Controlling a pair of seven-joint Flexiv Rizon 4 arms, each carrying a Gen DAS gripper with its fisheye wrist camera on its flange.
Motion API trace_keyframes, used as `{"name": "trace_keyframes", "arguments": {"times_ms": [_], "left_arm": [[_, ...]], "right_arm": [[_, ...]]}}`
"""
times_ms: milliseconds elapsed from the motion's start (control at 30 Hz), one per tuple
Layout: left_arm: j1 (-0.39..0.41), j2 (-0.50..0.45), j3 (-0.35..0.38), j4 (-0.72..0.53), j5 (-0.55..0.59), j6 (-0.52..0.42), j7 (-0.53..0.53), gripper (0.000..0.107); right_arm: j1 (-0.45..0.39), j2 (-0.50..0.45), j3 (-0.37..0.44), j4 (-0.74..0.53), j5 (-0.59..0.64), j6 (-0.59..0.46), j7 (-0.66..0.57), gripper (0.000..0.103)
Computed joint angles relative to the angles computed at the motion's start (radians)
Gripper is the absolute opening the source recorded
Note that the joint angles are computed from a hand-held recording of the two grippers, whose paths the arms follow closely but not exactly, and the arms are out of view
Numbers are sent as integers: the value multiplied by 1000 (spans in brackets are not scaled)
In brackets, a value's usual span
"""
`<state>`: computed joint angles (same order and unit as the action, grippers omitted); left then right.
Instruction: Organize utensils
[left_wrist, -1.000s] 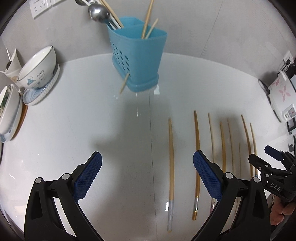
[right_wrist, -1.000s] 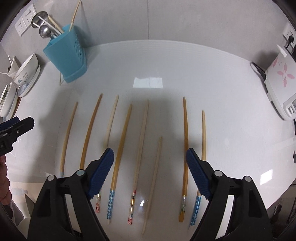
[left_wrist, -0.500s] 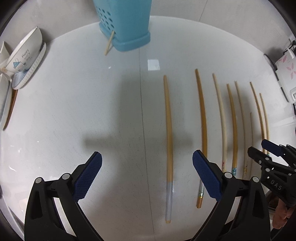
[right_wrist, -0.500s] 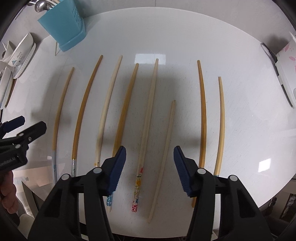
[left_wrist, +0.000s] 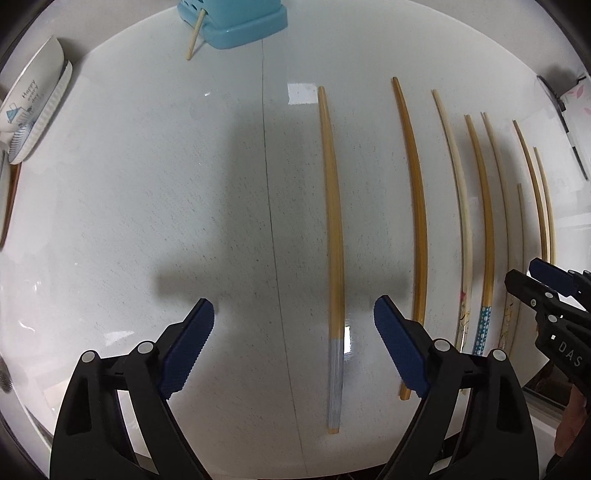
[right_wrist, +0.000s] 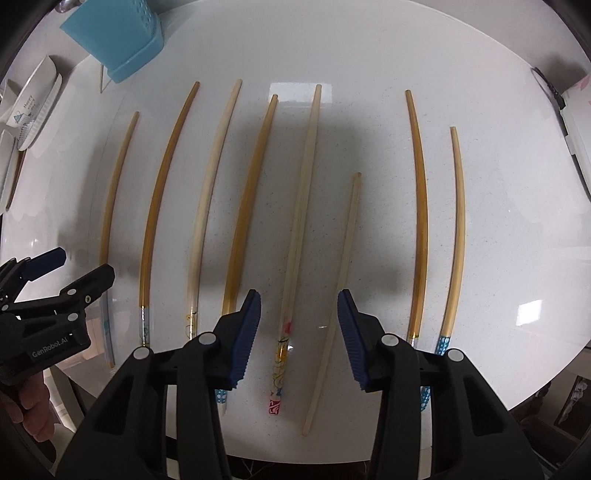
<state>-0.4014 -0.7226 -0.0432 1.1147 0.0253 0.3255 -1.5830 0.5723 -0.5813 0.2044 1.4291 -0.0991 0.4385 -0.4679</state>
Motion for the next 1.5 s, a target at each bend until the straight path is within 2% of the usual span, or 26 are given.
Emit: {"name": "trace_keyframes", "arguments": {"times_ms": [100,233,300,400,500,567,600,633,667,1200,1500], "left_arm": [[-4,-18,2,-32,5,-29,1,84],[-8,-13,4,-23,6,-53,-4,77],[-10,-18,4,-33,11,-61,-4,76],[-20,-27,2,-56,12,-86,-14,67],[-32,-38,1,-90,14,-124,-23,54],[-39,-40,1,-102,16,-138,-23,36],[-41,-42,0,-109,17,-145,-24,29],[-44,-43,-1,-114,14,-154,-27,15],[-44,-45,-1,-119,13,-162,-28,7],[-35,-19,-7,-91,-3,-137,-12,7],[-19,33,-13,-17,-20,-49,-27,7]], "right_arm": [[-5,-21,-1,-36,9,-26,-10,38],[-13,-44,2,-79,30,-64,-27,23],[-16,-54,6,-90,49,-77,-30,20],[-14,-67,2,-110,51,-100,-37,18],[-15,-72,1,-113,59,-102,-38,14],[-15,-74,1,-113,61,-105,-40,7],[-13,-76,0,-118,61,-113,-40,6],[-12,-79,-1,-121,60,-116,-39,6],[-13,-88,-3,-137,60,-124,-41,6],[-15,-72,-13,-111,42,-94,-32,6],[-15,-31,-15,-78,22,-69,-14,6]]}}
